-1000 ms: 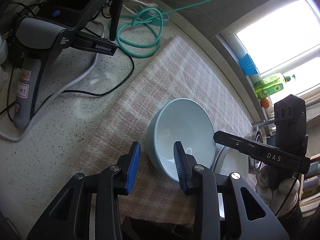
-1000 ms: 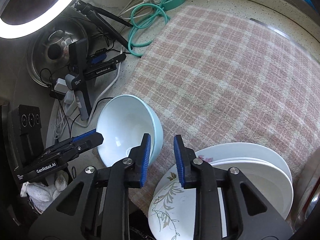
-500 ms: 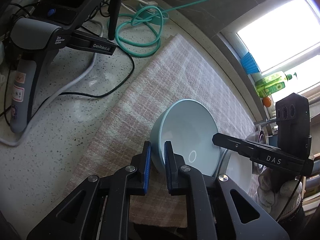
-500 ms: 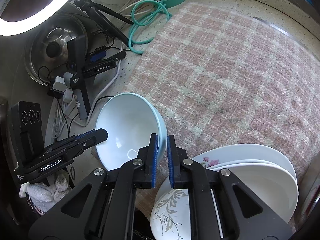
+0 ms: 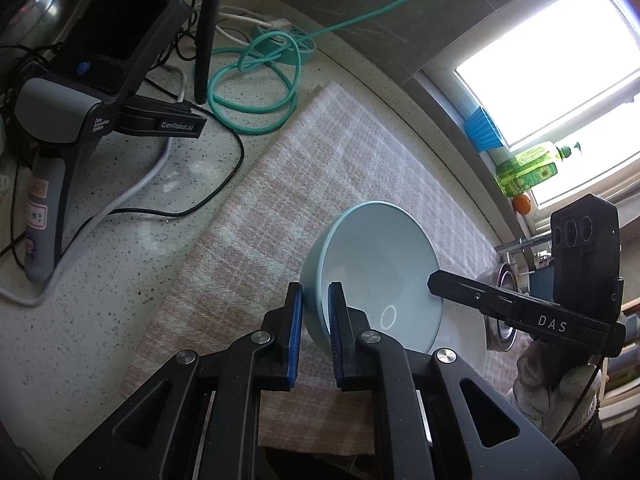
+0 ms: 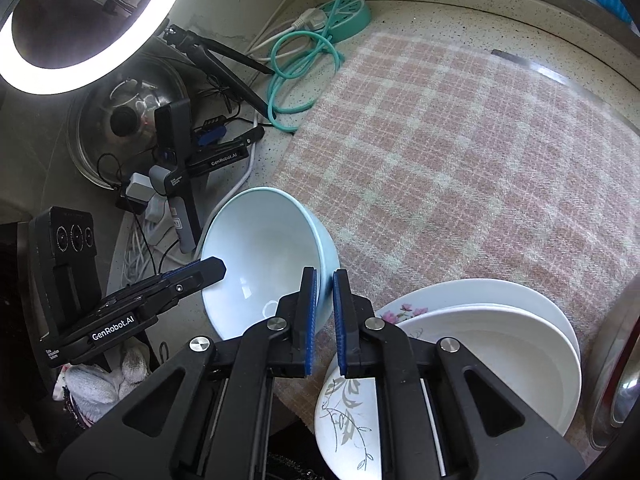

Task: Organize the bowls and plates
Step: 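Lift the pale blue bowl and carry it over the large steel bowl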

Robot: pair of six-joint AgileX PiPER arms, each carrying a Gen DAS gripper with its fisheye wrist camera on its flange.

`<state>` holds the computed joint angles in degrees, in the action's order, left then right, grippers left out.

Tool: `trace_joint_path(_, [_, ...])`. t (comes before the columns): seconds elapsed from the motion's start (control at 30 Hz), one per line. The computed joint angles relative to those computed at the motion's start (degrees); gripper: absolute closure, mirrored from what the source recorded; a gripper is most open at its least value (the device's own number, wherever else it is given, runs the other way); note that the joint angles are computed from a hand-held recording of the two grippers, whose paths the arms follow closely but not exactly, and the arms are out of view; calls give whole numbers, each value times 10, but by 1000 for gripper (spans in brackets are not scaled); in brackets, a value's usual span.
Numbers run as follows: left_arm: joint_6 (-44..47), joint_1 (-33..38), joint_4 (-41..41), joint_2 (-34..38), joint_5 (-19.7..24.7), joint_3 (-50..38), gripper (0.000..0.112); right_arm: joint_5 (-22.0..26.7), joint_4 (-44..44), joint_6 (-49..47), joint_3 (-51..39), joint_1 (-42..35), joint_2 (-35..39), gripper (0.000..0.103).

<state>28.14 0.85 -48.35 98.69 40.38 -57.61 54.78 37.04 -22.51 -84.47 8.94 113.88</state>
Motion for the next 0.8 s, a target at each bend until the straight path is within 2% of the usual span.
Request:
trace_joint_path(0.3, [-28, -49, 13, -11, 19, -57, 101, 14, 23, -24, 36, -59, -70, 95])
trace_joint_path(0.8, [-81, -179, 37, 55, 38, -197, 101, 45, 37, -68, 96, -219, -160, 95])
